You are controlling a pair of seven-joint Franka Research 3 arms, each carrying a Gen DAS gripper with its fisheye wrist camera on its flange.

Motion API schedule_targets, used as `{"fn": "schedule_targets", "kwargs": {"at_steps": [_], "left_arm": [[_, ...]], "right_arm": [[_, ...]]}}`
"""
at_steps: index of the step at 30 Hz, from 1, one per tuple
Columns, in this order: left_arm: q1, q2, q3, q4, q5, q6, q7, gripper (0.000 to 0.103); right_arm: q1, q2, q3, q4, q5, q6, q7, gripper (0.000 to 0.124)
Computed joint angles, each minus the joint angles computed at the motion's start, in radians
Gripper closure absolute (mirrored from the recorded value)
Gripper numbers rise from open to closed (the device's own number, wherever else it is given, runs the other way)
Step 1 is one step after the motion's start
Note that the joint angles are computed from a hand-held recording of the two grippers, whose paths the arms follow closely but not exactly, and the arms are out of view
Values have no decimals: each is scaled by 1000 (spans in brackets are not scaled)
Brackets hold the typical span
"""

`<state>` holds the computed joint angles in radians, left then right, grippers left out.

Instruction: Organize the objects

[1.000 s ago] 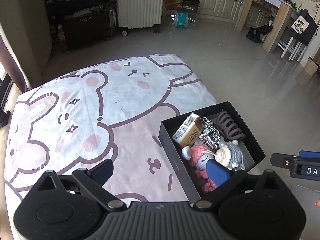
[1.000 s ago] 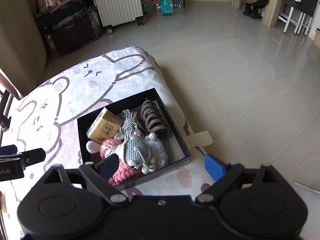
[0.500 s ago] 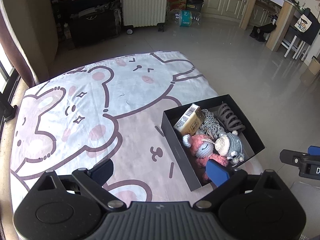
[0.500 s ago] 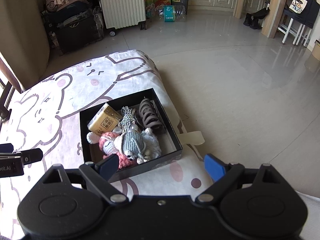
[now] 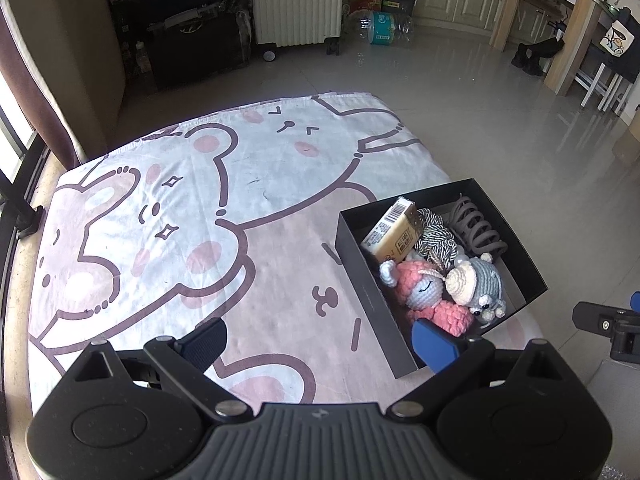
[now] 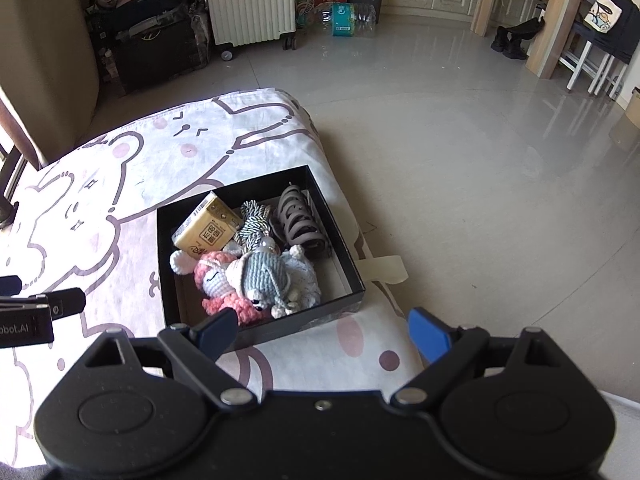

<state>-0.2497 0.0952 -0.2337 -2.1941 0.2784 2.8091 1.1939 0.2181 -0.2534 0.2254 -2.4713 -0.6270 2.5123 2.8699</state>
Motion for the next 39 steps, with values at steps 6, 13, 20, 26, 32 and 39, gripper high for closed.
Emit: {"fn": "schedule_targets", "kwargs": {"at_steps": [6, 13, 20, 26, 32, 39], "left_arm": [[0, 12, -1, 12, 2, -15, -16, 4], [-1, 21, -4, 20, -13, -21, -2, 4], [1, 23, -5, 20, -18, -23, 5, 4], [2, 22, -5, 18, -29, -21, 14, 4], [1, 22, -3, 17, -24, -22, 6, 4], [2, 22, -3, 16, -24, -25, 7, 3]], "right_arm": [[-2, -3, 0, -6, 8, -7, 7, 30], [-4, -11, -4, -16, 25, -11, 9, 29], [-7, -6, -1, -13, 27, -13, 16, 29], [-2, 1, -2, -5, 20, -21, 11, 29], [1, 2, -4, -4, 20, -22, 11, 29], [6, 4, -6, 0, 24, -29, 2, 29]]}}
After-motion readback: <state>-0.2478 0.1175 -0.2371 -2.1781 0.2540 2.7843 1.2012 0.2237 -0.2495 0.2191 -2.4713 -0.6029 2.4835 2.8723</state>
